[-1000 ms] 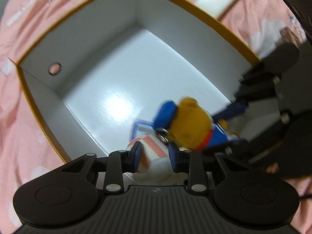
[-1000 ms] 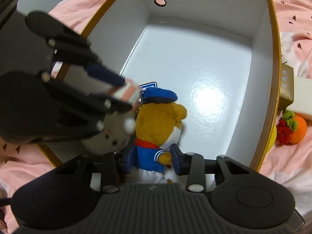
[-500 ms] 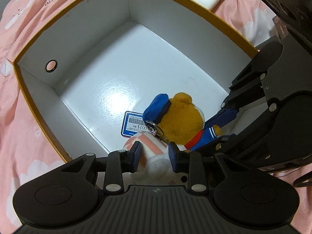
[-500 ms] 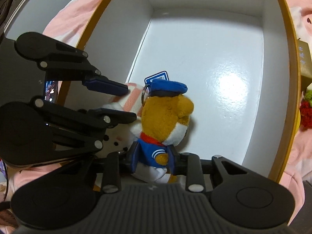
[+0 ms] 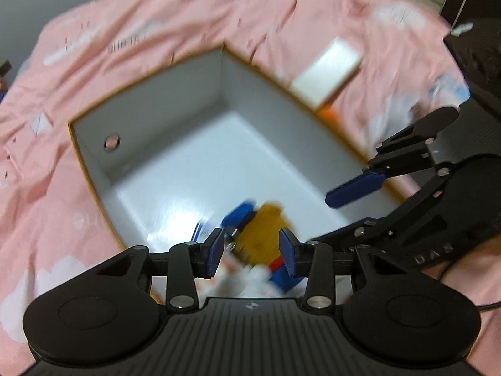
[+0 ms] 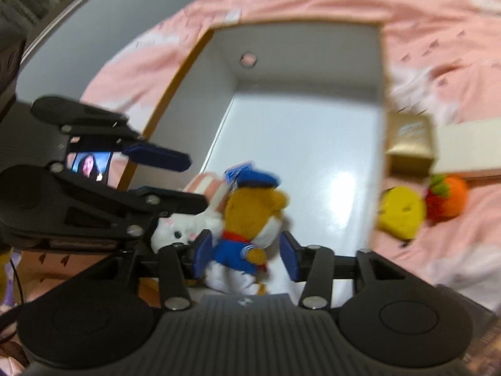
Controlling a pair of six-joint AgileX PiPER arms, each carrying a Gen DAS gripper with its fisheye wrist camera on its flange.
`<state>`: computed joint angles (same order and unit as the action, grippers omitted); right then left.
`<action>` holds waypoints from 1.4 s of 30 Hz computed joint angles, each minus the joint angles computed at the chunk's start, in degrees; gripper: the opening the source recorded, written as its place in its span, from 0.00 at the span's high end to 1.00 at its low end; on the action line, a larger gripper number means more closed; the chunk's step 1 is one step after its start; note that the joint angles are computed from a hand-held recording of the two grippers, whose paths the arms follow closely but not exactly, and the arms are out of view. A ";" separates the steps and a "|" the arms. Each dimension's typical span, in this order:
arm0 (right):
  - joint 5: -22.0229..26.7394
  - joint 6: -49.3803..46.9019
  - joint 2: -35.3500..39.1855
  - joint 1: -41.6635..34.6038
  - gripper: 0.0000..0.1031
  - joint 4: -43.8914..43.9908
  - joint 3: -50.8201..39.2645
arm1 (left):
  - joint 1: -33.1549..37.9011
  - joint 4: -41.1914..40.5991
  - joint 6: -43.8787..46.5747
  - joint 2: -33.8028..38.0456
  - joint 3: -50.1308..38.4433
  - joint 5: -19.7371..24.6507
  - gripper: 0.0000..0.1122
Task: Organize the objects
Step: 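Withdraw the right gripper and reach it to the pink bag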
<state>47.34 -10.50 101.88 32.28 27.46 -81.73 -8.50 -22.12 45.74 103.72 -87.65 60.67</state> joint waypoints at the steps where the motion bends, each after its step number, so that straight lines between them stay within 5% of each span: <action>1: -0.39 -1.22 -2.74 -2.20 0.47 -0.52 2.16 | -0.22 -1.18 0.12 -1.15 0.62 -0.25 0.58; 8: -7.29 17.45 -10.69 -1.03 0.47 -16.19 8.47 | -4.92 -10.25 5.21 -5.58 4.68 -1.27 0.57; 16: -5.71 36.56 -20.99 -3.39 0.47 -31.58 19.34 | -15.58 -12.93 8.48 -3.90 7.78 -5.00 0.57; 23: -5.45 43.67 -21.99 -4.21 0.44 -37.62 24.23 | -20.56 -11.29 6.63 -1.41 8.95 -6.82 0.58; 27: -7.75 35.95 -23.57 -8.31 0.46 -28.22 26.63 | -22.70 -5.20 0.05 -0.84 8.85 -9.38 0.57; 29: -8.09 30.10 -24.46 -10.64 0.57 -21.73 27.68 | -22.73 -3.41 -2.32 -0.10 7.39 -7.61 0.57; 37: -8.61 12.28 -23.11 -14.42 0.63 -2.59 28.92 | -20.95 -0.07 -7.72 -2.88 7.02 -6.56 0.58; 42: -7.73 8.37 -17.51 -13.68 0.62 0.94 26.39 | -19.31 -1.00 -9.32 -4.86 7.88 -6.80 0.60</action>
<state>39.60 -2.13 84.37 18.61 28.39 -55.33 -27.81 -23.12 36.43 98.85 -79.77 53.87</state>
